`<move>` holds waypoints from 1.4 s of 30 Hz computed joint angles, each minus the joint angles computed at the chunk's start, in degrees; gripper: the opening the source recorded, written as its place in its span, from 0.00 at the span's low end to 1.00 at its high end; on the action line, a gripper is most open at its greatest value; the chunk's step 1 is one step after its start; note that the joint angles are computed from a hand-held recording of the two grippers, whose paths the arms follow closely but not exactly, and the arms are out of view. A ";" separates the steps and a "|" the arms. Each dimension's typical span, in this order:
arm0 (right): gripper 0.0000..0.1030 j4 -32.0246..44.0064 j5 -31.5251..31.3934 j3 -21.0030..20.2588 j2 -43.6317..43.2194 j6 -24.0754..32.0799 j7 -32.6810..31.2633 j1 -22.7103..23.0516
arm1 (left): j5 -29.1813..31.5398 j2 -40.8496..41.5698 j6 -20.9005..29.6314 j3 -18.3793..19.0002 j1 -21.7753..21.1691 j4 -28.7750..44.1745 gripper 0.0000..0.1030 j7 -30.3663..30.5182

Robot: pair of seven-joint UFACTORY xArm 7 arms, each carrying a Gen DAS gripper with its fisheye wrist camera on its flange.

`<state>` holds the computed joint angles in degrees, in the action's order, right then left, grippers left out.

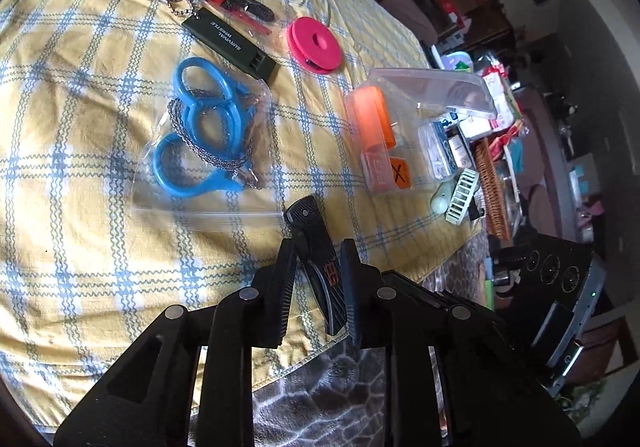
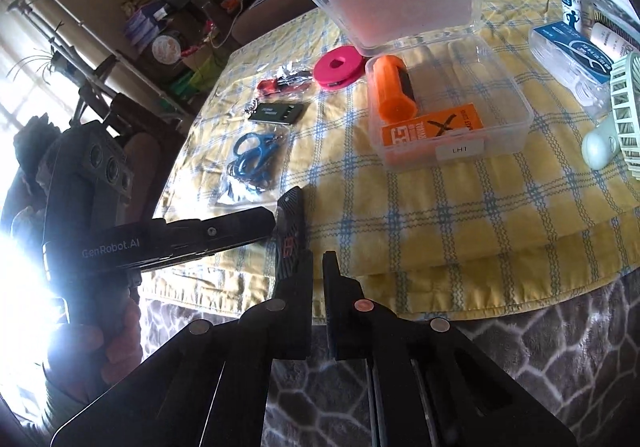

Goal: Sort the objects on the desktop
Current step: 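Grasp the black folding knife with the left tool and lift it, then close the right tool on the knife while the left tool opens to release it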

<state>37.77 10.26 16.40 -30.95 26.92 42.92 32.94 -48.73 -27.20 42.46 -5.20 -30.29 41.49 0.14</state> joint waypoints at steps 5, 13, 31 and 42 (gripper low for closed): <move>0.07 1.75 2.94 -1.18 4.30 -1.12 -3.80 3.53 | -1.15 1.83 -0.99 -0.56 -1.09 0.70 0.19 1.31; 0.09 2.78 2.61 1.03 3.74 -1.17 -5.37 3.54 | 2.68 0.47 -0.52 -2.02 1.20 1.88 0.62 0.52; 0.23 4.12 8.61 -5.65 6.75 -0.62 -15.25 1.21 | 22.09 -5.73 9.87 -4.08 -0.79 1.28 0.22 0.29; 0.19 1.93 6.10 -2.73 0.63 5.25 -16.66 0.60 | 22.84 -7.59 9.34 -2.01 1.62 0.23 0.56 -0.47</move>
